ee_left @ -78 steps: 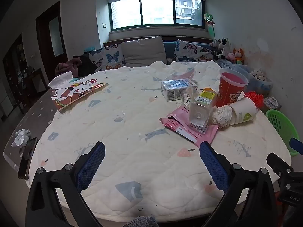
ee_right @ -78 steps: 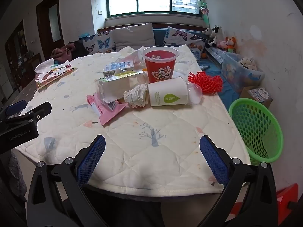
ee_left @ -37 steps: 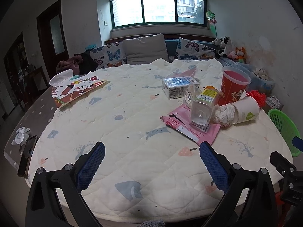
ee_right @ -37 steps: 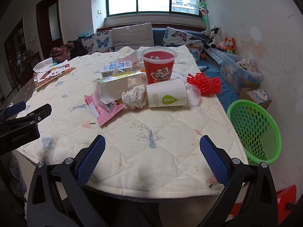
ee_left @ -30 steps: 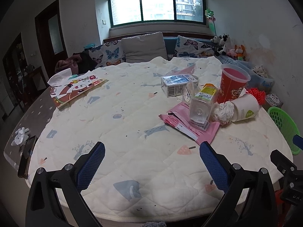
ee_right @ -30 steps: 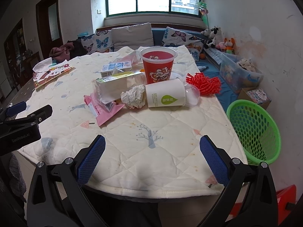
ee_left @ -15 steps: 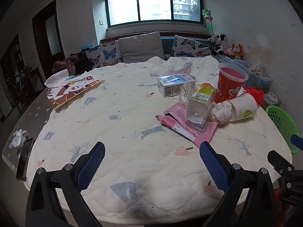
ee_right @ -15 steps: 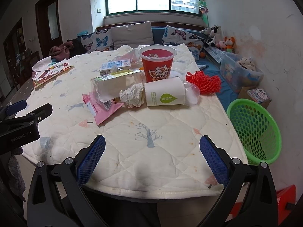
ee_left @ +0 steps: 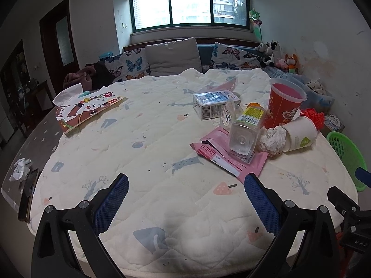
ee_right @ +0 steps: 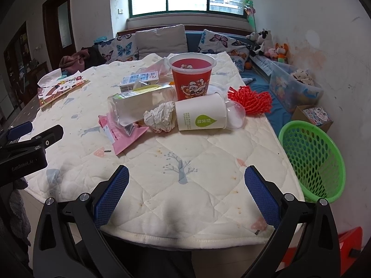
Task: Collect trash
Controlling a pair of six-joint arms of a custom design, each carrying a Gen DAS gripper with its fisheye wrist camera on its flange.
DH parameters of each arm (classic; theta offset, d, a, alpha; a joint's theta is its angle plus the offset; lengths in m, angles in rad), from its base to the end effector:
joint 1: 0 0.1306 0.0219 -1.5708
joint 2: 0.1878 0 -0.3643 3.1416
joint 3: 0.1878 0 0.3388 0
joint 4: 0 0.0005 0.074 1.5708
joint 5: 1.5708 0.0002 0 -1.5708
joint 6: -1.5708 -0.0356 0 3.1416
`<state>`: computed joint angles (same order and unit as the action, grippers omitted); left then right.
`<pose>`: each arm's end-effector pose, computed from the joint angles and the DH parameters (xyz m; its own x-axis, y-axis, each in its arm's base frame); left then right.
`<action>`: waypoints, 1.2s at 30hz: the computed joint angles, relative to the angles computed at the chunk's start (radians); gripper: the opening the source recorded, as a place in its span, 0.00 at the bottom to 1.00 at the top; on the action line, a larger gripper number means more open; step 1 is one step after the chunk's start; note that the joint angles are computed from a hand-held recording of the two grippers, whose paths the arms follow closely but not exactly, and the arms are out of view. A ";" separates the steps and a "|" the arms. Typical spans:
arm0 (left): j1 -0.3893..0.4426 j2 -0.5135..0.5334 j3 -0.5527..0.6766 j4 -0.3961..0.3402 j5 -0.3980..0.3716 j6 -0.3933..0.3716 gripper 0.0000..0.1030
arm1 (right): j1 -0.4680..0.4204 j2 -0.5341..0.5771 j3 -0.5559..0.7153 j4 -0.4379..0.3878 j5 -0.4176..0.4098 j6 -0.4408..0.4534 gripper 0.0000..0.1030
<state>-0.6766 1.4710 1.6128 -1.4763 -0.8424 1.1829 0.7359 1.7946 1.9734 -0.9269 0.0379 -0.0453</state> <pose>0.3376 -0.2376 0.4463 -0.5465 -0.3515 -0.7601 -0.5956 0.8012 0.0577 0.4321 0.3888 0.4500 -0.5331 -0.4218 -0.7334 -0.6267 0.7792 0.0074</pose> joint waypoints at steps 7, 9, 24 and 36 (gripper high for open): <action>0.011 0.003 0.005 0.012 0.006 -0.018 0.94 | -0.003 0.019 0.030 -0.014 -0.003 0.000 0.96; 0.016 0.004 0.006 0.017 0.011 -0.024 0.94 | -0.004 0.022 0.035 -0.017 -0.005 0.001 0.96; 0.054 0.027 0.044 0.039 0.036 -0.088 0.94 | -0.028 0.094 0.150 -0.067 -0.028 0.018 0.96; 0.108 0.060 0.098 0.087 0.073 -0.189 0.94 | -0.104 0.229 0.392 -0.172 -0.062 0.034 0.95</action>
